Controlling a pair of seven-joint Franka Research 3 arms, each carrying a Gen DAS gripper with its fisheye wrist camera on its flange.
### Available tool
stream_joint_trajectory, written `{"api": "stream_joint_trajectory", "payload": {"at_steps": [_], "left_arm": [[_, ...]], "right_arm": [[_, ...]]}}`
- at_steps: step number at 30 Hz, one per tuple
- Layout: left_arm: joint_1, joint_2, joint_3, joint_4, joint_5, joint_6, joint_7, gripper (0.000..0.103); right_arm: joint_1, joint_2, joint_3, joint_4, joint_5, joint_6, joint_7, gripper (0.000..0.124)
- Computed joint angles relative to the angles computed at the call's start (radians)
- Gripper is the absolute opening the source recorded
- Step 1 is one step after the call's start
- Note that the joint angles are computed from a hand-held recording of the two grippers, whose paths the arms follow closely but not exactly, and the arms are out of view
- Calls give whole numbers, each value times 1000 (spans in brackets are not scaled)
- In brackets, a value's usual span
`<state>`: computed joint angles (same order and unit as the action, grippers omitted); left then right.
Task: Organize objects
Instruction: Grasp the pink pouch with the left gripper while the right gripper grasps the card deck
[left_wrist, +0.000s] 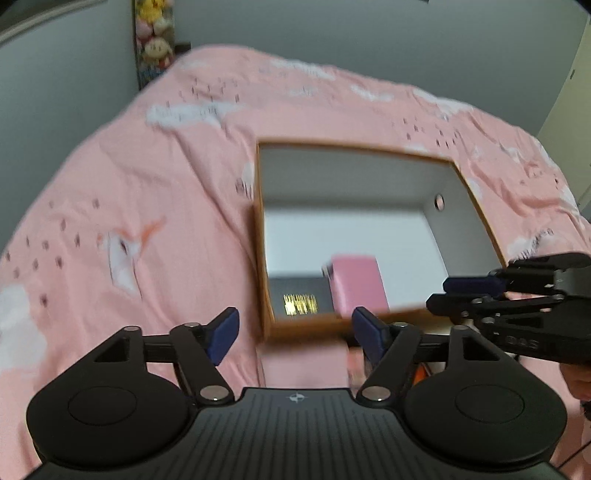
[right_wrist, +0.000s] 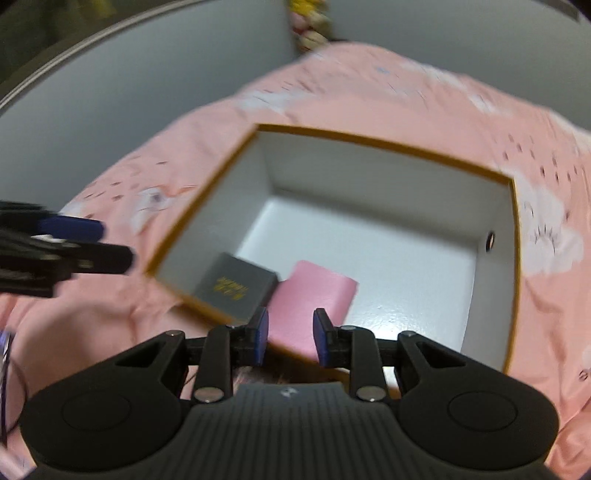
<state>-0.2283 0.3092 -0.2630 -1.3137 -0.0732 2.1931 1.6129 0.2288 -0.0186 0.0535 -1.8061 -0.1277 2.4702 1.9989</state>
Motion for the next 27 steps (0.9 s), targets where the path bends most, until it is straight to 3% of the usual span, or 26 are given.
{"api": "stream_joint_trajectory", "payload": {"at_steps": [6, 11, 15, 21, 27], "left_arm": [[-6, -42, -1, -138, -4, 20, -36, 88], [-27, -52, 13, -196, 69, 66, -116, 89], [-24, -48, 9, -215, 76, 82, -139, 89], [-34, -41, -1, -219, 92, 39, -119, 92], [-45, -9, 0, -192, 110, 12, -123, 96]], "right_arm": [[29, -41, 31, -127, 40, 76, -112, 30], [35, -42, 25, -146, 68, 16, -200, 37], [37, -7, 24, -125, 94, -12, -281, 53], [42, 73, 12, -87, 108, 6, -352, 54], [45, 128, 4, -21, 173, -82, -451, 57]]}}
